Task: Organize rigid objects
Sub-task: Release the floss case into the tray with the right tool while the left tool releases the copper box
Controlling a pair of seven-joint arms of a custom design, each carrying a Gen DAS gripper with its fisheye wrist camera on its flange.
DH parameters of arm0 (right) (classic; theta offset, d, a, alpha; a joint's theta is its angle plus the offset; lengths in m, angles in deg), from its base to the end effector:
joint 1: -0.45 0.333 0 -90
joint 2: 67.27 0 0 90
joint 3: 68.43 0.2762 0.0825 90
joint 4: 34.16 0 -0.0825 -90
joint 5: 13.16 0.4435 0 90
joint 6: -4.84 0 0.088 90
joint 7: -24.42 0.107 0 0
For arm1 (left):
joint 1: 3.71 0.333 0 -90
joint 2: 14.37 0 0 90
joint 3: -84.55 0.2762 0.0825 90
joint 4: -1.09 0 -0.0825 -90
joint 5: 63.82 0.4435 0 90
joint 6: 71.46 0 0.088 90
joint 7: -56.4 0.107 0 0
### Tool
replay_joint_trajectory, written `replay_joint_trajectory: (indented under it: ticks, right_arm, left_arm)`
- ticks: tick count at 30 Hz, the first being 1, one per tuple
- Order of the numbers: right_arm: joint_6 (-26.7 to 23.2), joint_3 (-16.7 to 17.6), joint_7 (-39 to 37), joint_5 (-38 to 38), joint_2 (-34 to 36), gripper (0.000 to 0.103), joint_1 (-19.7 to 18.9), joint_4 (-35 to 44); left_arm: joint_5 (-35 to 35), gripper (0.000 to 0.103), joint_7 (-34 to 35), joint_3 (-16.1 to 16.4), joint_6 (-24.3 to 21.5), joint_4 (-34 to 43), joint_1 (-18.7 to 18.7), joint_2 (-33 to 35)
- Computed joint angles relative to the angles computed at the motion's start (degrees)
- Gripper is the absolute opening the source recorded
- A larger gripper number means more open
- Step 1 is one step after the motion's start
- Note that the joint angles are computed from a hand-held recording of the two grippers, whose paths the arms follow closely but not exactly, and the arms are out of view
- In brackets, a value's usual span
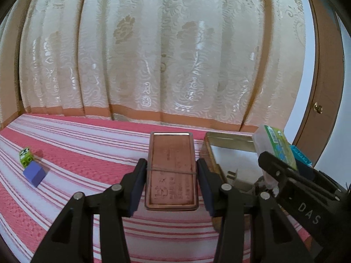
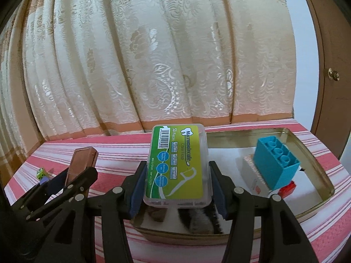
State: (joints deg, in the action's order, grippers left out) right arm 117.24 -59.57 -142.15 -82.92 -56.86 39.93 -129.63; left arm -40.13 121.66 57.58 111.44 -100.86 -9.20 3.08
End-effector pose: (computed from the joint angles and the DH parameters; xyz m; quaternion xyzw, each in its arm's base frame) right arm 0.5098 0.4713 0.4923 -0.4246 0.7330 -0.4287 0.3140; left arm 0.6014 -0.3881 0.4764 -0.4454 0.7135 -0.5023 0.2005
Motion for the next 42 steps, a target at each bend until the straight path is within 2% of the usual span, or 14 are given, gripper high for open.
replay_joint_trajectory:
  ticks: [17,25,32,34,37,38,39,41,42]
  right_arm:
    - [-3.8,2.7,1.4,3.8,-10.1,0.057,-4.9,-11.5]
    - [-5.1,3.5,0.9,6.3,-12.6,0.057,-7.0,-14.4]
    - [-4.7,3.9,0.7,8.7,-13.8,0.057,-8.5,-15.8]
    - [-6.1,4.2,0.2,8.7,-13.1,0.057,-8.5,-15.0]
    - [-8.2,4.1,-0.1,9.5,-12.5,0.064,-8.4,-14.2]
    - [-9.2,4.1,0.7,9.9,-12.8,0.071,-8.3,-14.2]
    - [-9.7,4.1,1.8,9.8,-13.4,0.080,-8.3,-14.6]
    - [-8.8,4.3,6.9,8.3,-16.3,0.085,-8.4,-17.8]
    - [-8.4,4.7,10.6,7.0,-18.3,0.085,-8.6,-19.9]
  left_arm:
    - [2.2,0.045,1.5,1.8,-2.0,6.1,-7.6,3.9]
    - [2.9,0.045,2.2,3.9,-4.4,10.0,-11.7,6.5]
    - [4.3,0.045,2.0,7.2,-7.5,14.1,-16.4,8.8]
    - [3.8,0.045,2.7,7.1,-10.0,16.0,-17.0,10.0]
    - [-0.1,0.046,7.7,3.7,-13.9,18.2,-15.2,11.7]
    - [-1.4,0.054,8.7,3.2,-13.8,17.8,-14.8,11.6]
    - [-2.5,0.075,9.2,3.0,-13.2,17.2,-14.4,11.3]
    - [-2.6,0.102,7.4,4.8,-9.8,14.9,-15.3,9.8]
    - [-1.5,0.103,5.2,6.8,-7.5,13.8,-16.5,9.0]
